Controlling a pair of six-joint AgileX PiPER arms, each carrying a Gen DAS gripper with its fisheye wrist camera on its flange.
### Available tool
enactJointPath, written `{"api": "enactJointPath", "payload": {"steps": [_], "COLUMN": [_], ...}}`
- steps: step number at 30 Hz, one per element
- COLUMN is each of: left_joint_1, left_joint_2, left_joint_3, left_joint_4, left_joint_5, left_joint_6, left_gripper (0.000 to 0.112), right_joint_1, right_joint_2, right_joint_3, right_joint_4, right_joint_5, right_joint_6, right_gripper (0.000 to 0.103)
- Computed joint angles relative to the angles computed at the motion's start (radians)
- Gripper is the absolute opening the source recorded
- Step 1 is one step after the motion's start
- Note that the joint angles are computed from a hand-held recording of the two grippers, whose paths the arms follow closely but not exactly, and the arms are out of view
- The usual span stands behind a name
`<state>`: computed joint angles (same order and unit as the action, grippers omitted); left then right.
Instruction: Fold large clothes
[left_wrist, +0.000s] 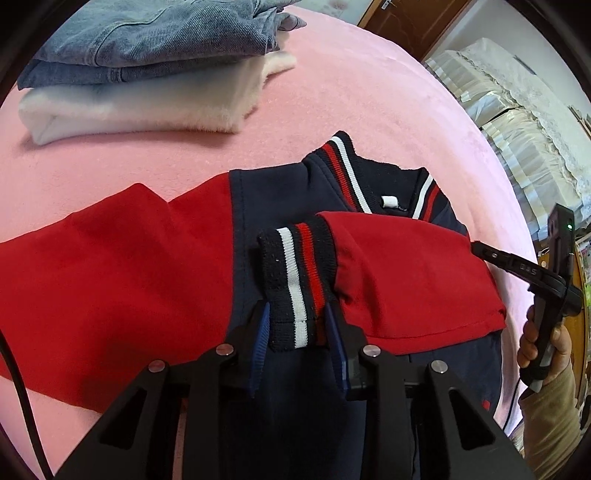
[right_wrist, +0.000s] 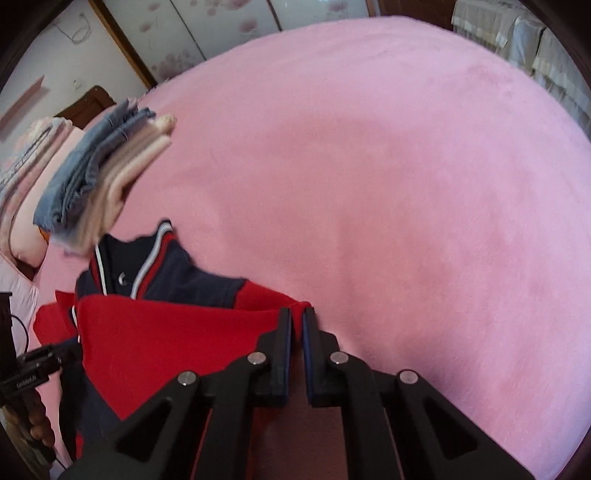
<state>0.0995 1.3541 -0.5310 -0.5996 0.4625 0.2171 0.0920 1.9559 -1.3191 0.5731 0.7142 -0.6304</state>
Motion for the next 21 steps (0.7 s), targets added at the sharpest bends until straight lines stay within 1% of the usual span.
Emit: {"api": "enactJointPath", "payload": {"steps": [1, 2, 3, 5, 8, 13, 17, 21], "left_joint_1": [0.002, 0.005, 0.007, 0.0, -0.004, -0.018, -0.013, -0.002], "left_joint_2": [-0.003, -0.009, -0.013, -0.015, -0.015, -0.013, -0.013, -0.014], "left_joint_3": [0.0, -0.001, -0.002, -0.002, -0.001, 0.0, 0.004, 0.006], "left_joint_4": [0.0, 0.006, 0.008, 0.012, 0.013, 0.013, 0.005, -0.02], "left_joint_5": [0.003, 0.01, 0.016, 0.013, 0.008, -0.004, -0.001, 0.004], "left_joint_6": [0.002, 0.001, -0.001, -0.011, -0.017, -0.033, -0.018, 0.01], "left_gripper": [0.029, 0.029, 0.029, 0.029, 0.029, 0.029, 0.029, 0.029], "right_joint_1": [-0.014, -0.031, -0.045, -0.079, -0.105, -0.115, -0.071, -0.079], "right_joint_2": [-0.004, -0.019, -0.034, -0.094, -0.207, -0.311, -0.366, -0.382], "right_joint_3": [0.002, 0.011, 0.023, 0.072, 0.189, 0.329, 0.408, 0.436], "right_joint_4": [0.018, 0.034, 0.045, 0.081, 0.114, 0.136, 0.091, 0.109], "right_joint_5": [0.015, 0.026, 0.027, 0.046, 0.057, 0.08, -0.006, 0.002], "right_joint_6": [-0.004, -0.003, -0.007, -0.041, -0.122, -0.185, -0.174, -0.183], "right_gripper": [0.009, 0.015, 0.016, 0.016, 0.016, 0.016, 0.016, 0.016]}}
